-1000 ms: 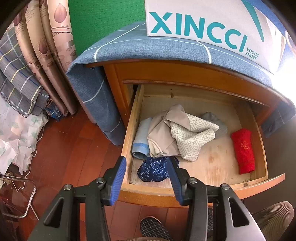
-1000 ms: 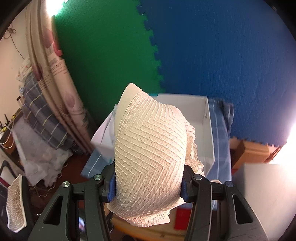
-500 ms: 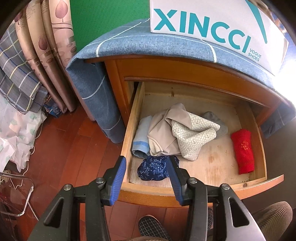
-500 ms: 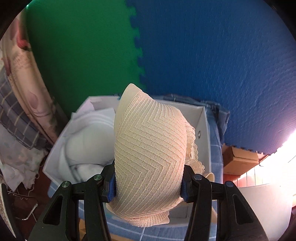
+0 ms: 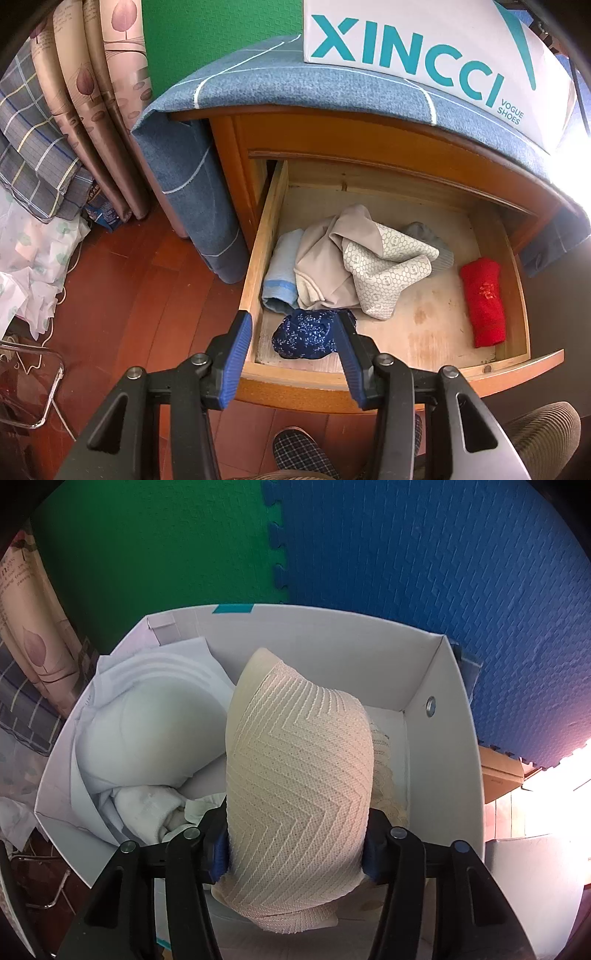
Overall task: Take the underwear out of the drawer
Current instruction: 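Carry the beige bra into the white box and open the right tool, then move the right tool back into the drawer over the red underwear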
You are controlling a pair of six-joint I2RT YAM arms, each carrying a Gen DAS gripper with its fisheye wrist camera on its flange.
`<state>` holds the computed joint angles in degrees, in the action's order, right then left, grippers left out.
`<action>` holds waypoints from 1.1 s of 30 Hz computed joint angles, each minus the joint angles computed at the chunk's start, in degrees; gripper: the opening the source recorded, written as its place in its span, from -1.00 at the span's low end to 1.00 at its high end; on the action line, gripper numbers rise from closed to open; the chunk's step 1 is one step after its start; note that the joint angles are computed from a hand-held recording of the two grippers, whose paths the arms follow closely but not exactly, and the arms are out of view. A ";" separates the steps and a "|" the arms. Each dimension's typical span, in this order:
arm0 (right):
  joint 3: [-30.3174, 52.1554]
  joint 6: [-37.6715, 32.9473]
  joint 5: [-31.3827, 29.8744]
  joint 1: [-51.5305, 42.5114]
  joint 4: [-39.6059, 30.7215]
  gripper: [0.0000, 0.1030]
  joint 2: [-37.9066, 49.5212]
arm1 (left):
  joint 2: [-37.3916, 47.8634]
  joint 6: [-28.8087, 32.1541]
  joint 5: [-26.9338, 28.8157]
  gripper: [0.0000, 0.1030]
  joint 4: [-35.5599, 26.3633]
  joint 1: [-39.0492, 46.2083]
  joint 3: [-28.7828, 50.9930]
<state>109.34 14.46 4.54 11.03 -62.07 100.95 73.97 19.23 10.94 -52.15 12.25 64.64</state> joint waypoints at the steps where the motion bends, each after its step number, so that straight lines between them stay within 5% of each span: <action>1: -0.33 0.10 -0.20 -0.11 0.18 0.07 -0.15 | 0.04 -0.08 0.00 -0.09 0.02 -0.04 0.01; 10: 0.76 1.18 0.25 -0.50 -0.57 0.47 0.81 | 0.37 -0.39 0.15 -0.10 0.05 -0.13 0.13; 27: 0.72 0.37 -0.59 -0.14 -1.12 0.57 -4.62 | 0.21 -1.07 0.40 -0.09 0.07 -0.11 0.06; 33: -6.94 -1.72 -1.70 2.65 -1.29 0.57 -13.42 | 0.06 -1.14 1.29 -0.10 -0.09 0.56 0.22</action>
